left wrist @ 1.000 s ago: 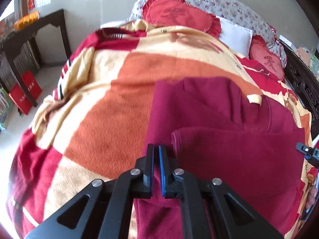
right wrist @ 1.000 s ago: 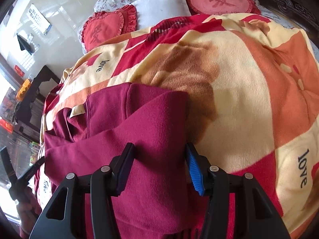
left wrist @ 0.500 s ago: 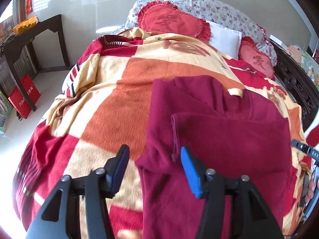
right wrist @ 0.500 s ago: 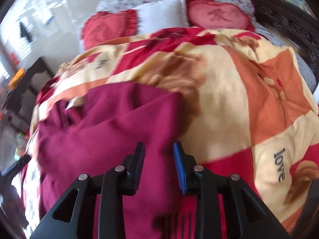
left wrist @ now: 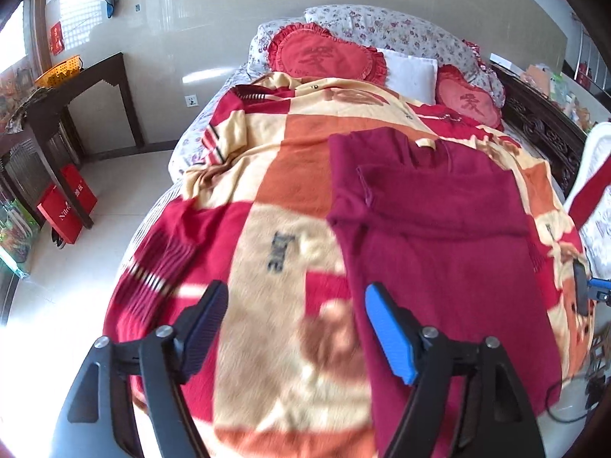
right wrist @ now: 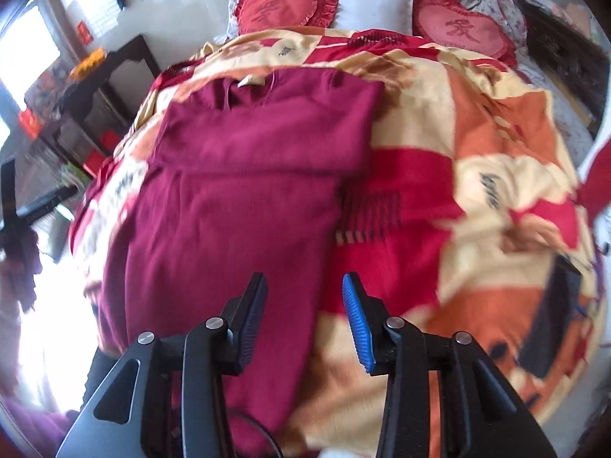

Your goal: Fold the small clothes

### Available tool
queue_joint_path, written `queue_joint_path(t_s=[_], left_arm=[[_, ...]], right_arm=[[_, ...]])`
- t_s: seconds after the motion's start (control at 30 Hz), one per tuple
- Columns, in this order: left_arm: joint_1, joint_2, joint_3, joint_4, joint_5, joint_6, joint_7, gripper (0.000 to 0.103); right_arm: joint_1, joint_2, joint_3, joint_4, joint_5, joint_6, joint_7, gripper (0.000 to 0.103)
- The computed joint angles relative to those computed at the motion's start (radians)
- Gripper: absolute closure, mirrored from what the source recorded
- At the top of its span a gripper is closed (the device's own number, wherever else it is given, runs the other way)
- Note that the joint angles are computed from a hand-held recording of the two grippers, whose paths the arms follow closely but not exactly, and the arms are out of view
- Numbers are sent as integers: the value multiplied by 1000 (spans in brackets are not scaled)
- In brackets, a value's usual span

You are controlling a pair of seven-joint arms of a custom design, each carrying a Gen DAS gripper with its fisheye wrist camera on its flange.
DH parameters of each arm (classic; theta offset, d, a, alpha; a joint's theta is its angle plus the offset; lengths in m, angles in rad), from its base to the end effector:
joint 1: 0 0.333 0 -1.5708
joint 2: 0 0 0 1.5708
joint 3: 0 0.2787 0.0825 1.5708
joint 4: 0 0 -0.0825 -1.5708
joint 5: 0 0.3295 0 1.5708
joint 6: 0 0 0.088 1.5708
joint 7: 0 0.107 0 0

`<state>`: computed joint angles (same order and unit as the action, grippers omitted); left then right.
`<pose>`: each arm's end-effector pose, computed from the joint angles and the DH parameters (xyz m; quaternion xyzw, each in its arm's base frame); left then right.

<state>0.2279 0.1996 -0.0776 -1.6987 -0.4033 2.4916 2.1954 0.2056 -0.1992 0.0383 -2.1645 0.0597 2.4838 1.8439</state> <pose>0.5994 0.0968 0.5223 -0.5899 0.7359 -0.2671 0.1979 0.4764 0.1194 0.5226 -0.6606 0.7054 -0.1116 0.2315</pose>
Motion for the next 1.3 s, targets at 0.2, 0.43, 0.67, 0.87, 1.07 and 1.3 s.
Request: queue_joint_path(t_s=[0.2, 0.43, 0.67, 0.87, 1.07, 1.3], left_arm=[[24, -141, 28, -182, -120, -65, 116, 21], [7, -208, 73, -320, -272, -151, 112, 21], [-19, -239, 68, -416, -244, -115, 68, 21], [-48, -261, 74, -456, -164, -130, 55, 21], [-61, -289, 83, -490, -159, -146, 54, 21], [-77, -286, 69, -511, -80, -129, 27, 22]], right_arm=[[1, -192, 21, -200, -4, -23, 89, 78], [57, -244, 37, -353, 68, 69, 145, 74], [129, -223, 13, -444, 190, 202, 157, 74], [163, -236, -14, -490, 255, 265, 139, 74], [191, -275, -22, -503, 288, 311, 97, 74], [231, -237, -66, -503, 384, 306, 36, 74]])
